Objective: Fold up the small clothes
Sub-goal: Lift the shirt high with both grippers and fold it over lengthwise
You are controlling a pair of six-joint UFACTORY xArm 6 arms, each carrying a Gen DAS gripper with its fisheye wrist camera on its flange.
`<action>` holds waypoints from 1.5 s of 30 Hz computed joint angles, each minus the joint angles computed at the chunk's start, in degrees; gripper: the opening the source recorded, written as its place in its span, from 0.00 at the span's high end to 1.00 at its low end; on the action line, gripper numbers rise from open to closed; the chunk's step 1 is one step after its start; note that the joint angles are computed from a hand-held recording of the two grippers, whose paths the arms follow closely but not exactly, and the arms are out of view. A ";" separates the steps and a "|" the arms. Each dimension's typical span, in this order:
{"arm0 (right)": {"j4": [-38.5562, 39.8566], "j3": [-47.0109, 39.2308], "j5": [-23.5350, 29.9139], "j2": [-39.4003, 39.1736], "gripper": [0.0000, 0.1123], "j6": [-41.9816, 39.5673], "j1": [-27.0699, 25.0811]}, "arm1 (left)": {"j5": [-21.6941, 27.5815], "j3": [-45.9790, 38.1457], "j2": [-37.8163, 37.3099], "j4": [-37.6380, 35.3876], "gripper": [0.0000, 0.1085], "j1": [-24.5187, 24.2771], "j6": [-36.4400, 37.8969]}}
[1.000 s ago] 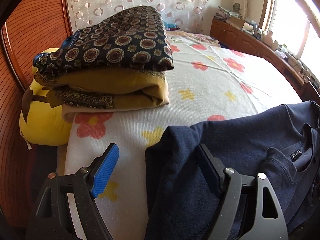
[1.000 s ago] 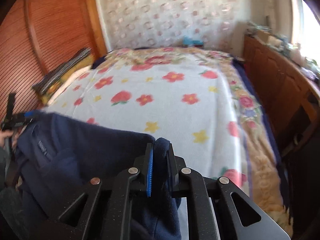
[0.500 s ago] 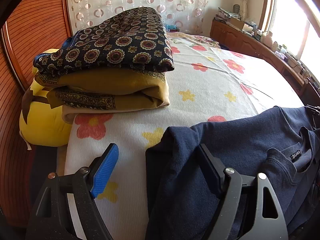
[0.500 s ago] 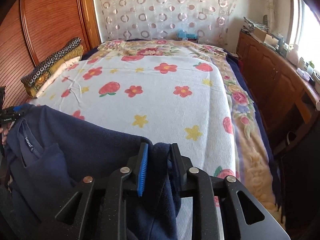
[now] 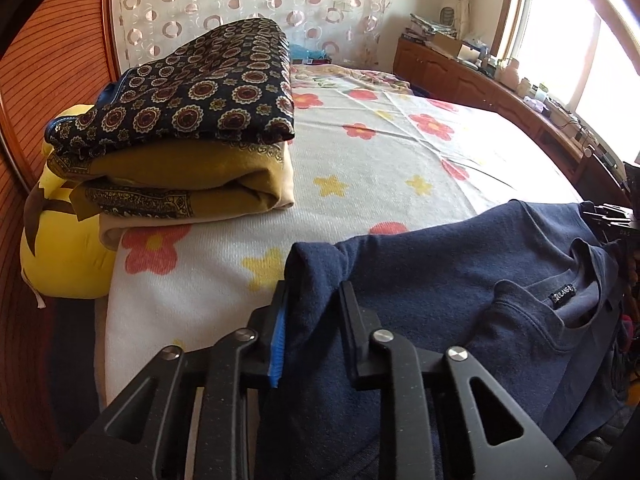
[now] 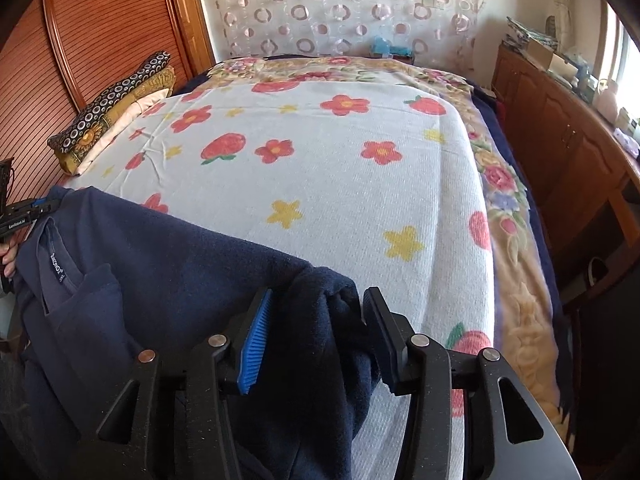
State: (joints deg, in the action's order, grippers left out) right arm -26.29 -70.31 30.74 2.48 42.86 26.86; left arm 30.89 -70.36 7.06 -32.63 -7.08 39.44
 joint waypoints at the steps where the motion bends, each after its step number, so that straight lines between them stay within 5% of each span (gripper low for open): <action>1: 0.06 -0.05 -0.15 0.13 0.57 -0.04 0.00 | 0.17 0.03 -0.11 -0.03 0.84 0.00 -0.52; 4: 1.67 0.67 -1.47 -0.19 0.85 -2.17 0.34 | -1.33 1.92 -1.76 -0.69 0.89 -0.35 -1.75; 6: -3.32 0.93 -0.72 -0.71 0.89 1.28 1.36 | -3.07 3.94 -3.58 -4.09 0.91 -0.50 -0.11; 12: -17.44 4.98 -0.94 -7.58 0.91 14.81 5.07 | -1.84 8.76 -13.08 -20.22 0.92 0.96 10.32; 16: -24.38 7.38 -0.45 -14.30 0.91 21.46 7.42 | -1.51 9.19 -18.49 -22.77 0.92 0.54 13.84; 22: -35.14 5.24 11.57 -21.10 0.91 26.89 15.42 | 2.35 6.13 -23.53 -30.70 0.92 2.46 20.41; 30: -42.35 1.76 19.92 -27.58 0.91 27.14 24.31 | 6.42 1.77 -28.12 -37.00 0.92 5.53 23.66; 41: -53.35 -0.43 32.71 -32.94 0.91 27.24 38.41 | 5.56 -4.01 -31.22 -43.26 0.92 7.79 28.20; 45: -59.17 -1.34 40.82 -33.06 0.91 27.16 47.12 | 5.50 -5.76 -31.68 -45.20 0.92 8.20 30.36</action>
